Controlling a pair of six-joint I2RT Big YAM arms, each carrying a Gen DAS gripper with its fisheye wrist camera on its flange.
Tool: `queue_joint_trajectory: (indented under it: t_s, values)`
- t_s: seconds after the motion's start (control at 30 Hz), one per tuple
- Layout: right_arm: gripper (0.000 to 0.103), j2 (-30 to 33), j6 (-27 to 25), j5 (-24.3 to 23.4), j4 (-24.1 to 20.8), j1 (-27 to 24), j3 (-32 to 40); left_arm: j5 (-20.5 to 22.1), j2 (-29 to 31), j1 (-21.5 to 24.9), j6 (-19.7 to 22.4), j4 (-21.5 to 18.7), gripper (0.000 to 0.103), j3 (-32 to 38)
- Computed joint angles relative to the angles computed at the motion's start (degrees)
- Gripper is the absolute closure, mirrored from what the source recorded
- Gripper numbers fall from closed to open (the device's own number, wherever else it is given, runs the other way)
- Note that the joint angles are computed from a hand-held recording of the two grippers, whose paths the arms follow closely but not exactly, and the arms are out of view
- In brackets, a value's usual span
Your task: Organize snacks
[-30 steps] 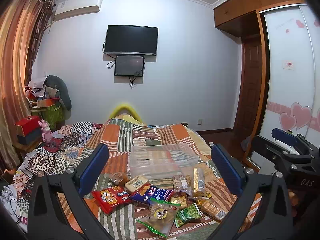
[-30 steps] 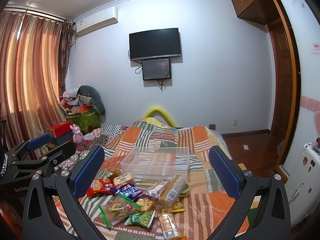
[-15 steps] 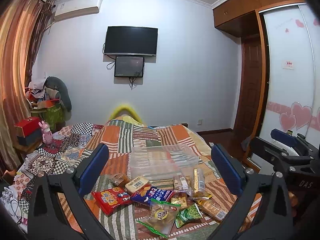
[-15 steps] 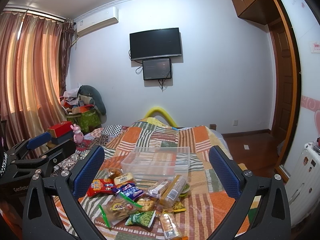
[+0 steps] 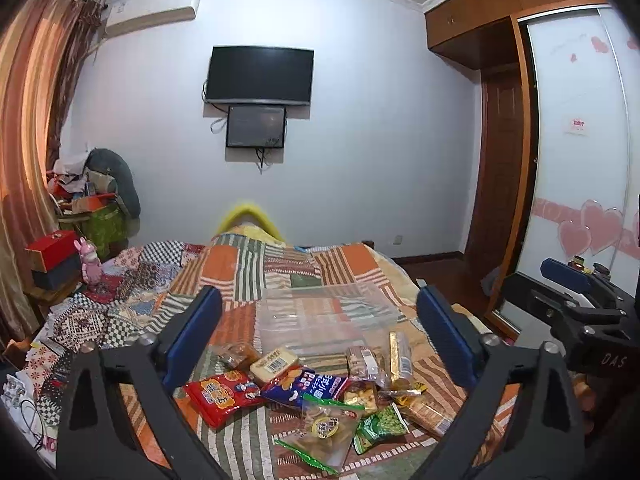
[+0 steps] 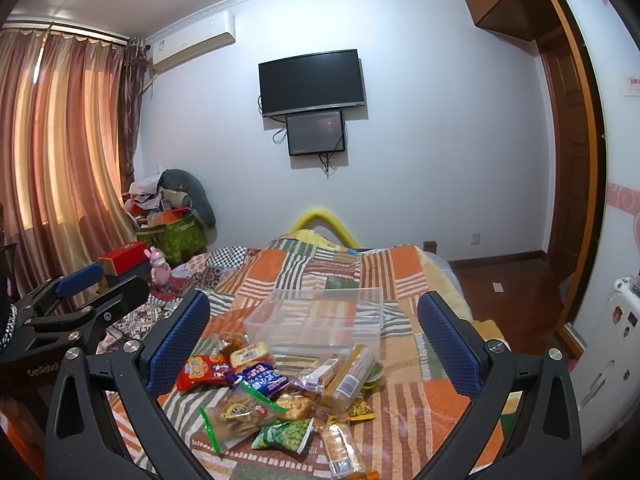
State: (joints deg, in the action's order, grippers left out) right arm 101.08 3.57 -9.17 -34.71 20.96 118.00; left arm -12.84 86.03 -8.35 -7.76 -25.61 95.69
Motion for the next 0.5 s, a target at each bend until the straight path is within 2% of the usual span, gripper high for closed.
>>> queue_joint_trajectory:
  t_s: [0.17,0.3,0.5]
  values:
    - [0.016,2.2,-1.0,-1.9,-5.3,-0.7,3.7,2.1,2.0,1.4,0.7,-3.8,0.024,2.6]
    - [0.028,4.8,-3.0,-3.5,-11.5,-1.7,7.8,2.7,3.9,2.4,3.5,-6.6,0.035,4.4]
    - [0.036,8.6,-4.5,-5.1,-20.9,-3.6,12.8,6.8,8.8,5.1,5.3,-14.8,0.046,9.6]
